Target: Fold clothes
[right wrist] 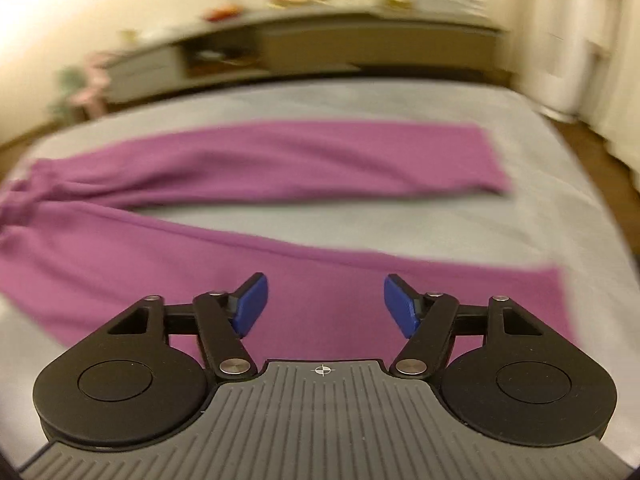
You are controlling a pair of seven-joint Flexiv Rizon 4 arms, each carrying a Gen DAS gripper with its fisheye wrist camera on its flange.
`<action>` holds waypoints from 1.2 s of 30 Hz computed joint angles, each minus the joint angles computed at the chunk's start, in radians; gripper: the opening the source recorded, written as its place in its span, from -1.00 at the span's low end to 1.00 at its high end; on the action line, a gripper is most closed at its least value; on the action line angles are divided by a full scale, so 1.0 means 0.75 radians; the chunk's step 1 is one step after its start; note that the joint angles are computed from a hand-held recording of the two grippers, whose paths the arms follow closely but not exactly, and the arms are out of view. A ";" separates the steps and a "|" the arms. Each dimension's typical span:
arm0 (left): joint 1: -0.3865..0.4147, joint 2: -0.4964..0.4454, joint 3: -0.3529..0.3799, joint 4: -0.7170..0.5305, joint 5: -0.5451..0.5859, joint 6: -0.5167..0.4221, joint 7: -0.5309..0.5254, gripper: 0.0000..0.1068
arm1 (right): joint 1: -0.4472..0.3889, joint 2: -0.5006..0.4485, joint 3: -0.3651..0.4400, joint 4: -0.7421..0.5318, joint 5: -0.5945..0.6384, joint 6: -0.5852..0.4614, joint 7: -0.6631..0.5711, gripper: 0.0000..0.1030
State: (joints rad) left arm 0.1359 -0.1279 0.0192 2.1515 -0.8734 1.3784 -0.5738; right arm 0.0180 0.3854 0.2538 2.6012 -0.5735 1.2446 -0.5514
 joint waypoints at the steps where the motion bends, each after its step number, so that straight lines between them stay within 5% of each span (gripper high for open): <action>1: -0.001 -0.014 0.013 -0.013 0.065 -0.050 -0.031 0.12 | 0.012 -0.006 -0.010 -0.007 0.038 -0.059 -0.006 0.22; 5: -0.025 -0.084 0.087 -0.056 0.444 -0.084 -0.217 0.13 | 0.003 -0.144 -0.046 -0.064 -0.023 -0.124 -0.049 0.21; 6: -0.023 -0.103 0.099 -0.065 0.511 -0.076 -0.264 0.33 | -0.057 -0.181 -0.050 -0.064 -0.156 -0.088 0.023 0.28; 9: 0.018 -0.114 0.081 -0.052 0.537 -0.022 -0.311 0.51 | -0.225 -0.260 -0.095 -0.082 -0.631 -0.042 0.393 0.29; 11: 0.017 -0.105 0.120 -0.059 0.627 -0.031 -0.413 0.50 | -0.228 -0.284 -0.122 -0.105 -0.774 -0.085 0.524 0.29; 13: 0.028 -0.074 0.127 -0.052 0.676 -0.037 -0.462 0.23 | -0.172 -0.285 -0.129 -0.125 -0.743 -0.154 0.505 0.24; 15: 0.084 -0.003 0.029 0.007 0.461 0.009 -0.338 0.23 | -0.125 -0.253 -0.129 -0.128 -0.741 -0.170 0.493 0.04; 18: 0.087 0.018 -0.092 0.007 -0.039 0.070 -0.074 0.34 | -0.103 -0.185 -0.126 -0.120 -0.860 -0.088 0.570 0.24; 21: 0.046 -0.061 -0.074 -0.100 -0.083 0.102 -0.103 0.34 | -0.078 -0.186 -0.121 -0.125 -0.959 0.034 0.624 0.42; 25: -0.016 -0.214 0.081 -0.280 0.271 0.036 -0.530 0.31 | -0.023 -0.290 -0.120 -0.176 -1.107 0.091 0.648 0.49; 27: 0.011 -0.219 0.076 -0.303 0.300 -0.054 -0.621 0.27 | 0.007 -0.344 -0.137 -0.208 -1.205 0.112 0.685 0.49; 32: 0.119 -0.136 -0.145 -0.213 -0.051 -0.054 -0.350 0.28 | 0.068 -0.437 -0.186 -0.323 -1.410 0.206 0.823 0.54; 36: 0.063 -0.094 -0.145 -0.169 -0.204 -0.128 -0.209 0.30 | 0.170 -0.644 -0.179 -0.575 -1.391 0.249 0.828 0.54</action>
